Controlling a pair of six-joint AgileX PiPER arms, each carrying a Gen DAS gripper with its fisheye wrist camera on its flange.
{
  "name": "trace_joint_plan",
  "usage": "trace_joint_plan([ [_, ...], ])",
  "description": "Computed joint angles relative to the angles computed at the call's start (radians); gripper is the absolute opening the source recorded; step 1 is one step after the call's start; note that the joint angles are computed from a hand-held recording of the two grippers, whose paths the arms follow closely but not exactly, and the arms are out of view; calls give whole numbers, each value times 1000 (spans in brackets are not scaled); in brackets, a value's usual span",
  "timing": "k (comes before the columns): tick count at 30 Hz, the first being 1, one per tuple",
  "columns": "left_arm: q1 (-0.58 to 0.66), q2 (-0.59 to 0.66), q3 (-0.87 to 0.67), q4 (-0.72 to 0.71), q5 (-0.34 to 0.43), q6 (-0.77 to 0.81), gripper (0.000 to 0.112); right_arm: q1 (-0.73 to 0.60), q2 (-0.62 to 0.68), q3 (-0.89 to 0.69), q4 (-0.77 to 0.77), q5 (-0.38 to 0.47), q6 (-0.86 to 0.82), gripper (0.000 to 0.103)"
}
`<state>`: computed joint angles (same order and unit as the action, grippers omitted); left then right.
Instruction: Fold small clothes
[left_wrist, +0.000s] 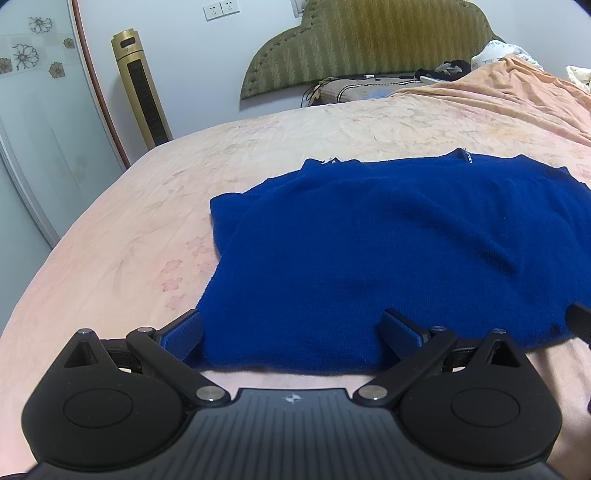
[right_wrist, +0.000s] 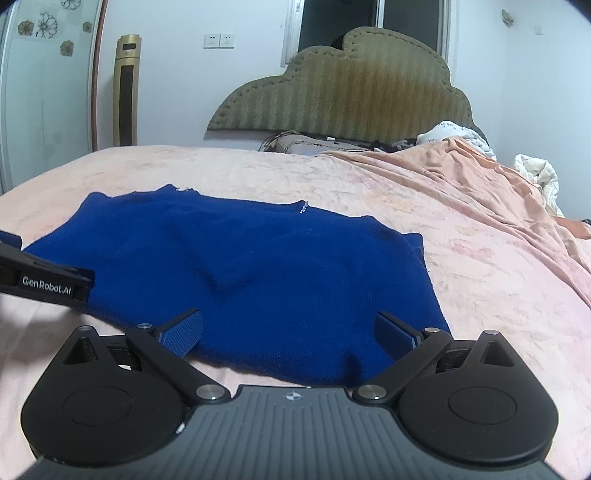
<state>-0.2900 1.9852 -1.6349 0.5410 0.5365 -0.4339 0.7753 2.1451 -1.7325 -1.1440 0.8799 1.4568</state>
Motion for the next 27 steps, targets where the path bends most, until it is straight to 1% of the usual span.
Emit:
trace_joint_plan([
  [18,2,-10,6,-5,4,13,103,26,39,-45,-45,84,-38,101],
  [23,0,-12,5,6,10,3,103,24,32,-31,-45,70,-32,101],
  [27,-1,-8,-5,-2,18,13,103,15,36,-42,-11,47,-52,101],
])
